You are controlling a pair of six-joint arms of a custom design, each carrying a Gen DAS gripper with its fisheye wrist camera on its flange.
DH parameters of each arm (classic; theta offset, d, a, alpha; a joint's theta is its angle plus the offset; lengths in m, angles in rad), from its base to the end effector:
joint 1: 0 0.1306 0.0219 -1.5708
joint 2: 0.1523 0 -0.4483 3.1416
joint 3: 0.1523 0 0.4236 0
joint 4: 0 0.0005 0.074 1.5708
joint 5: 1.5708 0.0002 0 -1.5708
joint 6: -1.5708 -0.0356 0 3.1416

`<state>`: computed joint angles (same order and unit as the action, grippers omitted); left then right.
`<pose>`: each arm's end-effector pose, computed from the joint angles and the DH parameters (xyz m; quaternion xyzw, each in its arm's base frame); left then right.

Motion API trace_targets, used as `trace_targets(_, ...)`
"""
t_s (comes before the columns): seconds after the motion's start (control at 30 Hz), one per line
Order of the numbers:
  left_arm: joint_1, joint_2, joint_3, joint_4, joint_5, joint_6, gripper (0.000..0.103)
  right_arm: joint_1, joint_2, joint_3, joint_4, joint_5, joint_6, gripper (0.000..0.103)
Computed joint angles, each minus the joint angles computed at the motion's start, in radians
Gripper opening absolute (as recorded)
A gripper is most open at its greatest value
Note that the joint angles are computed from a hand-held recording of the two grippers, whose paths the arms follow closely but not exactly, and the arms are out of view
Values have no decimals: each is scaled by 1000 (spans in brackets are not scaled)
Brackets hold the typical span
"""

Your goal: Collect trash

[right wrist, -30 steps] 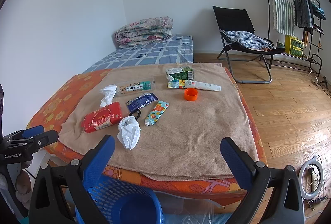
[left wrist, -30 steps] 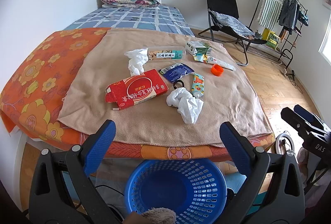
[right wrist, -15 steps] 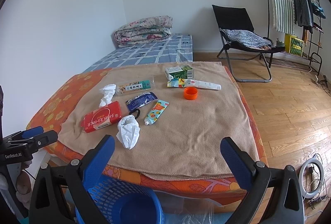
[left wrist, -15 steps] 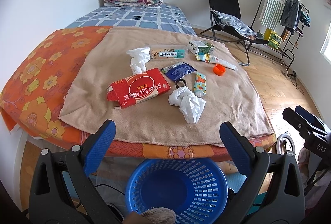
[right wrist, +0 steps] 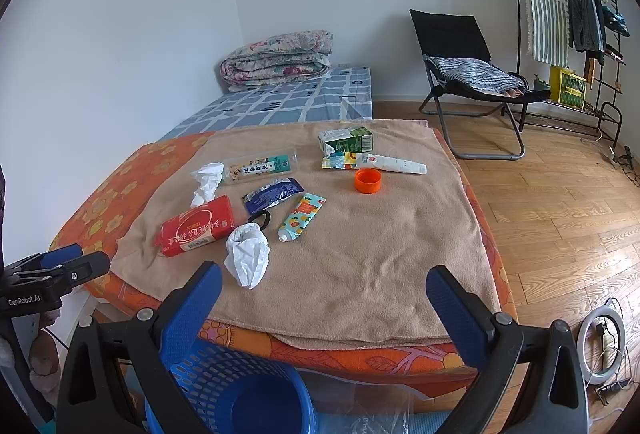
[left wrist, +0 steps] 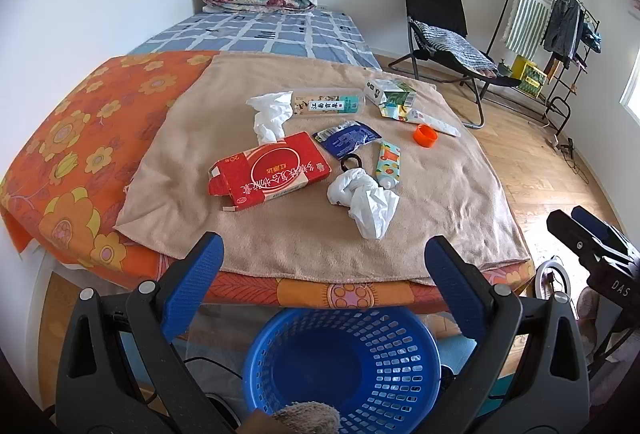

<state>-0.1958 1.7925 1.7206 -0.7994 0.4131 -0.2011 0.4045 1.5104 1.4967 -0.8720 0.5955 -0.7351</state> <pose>0.6609 -0.1462 0.4358 0.2502 0.8876 -0.1918 0.3359 0.5154 0.1984 0.4910 0.2454 0.8720 -0.0594 0.4194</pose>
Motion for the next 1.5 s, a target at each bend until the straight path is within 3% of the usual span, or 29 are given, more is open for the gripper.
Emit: trace_targets(1.5,2,1,2,-1,0,-1,102,10,0,-1,1,33,9,103)
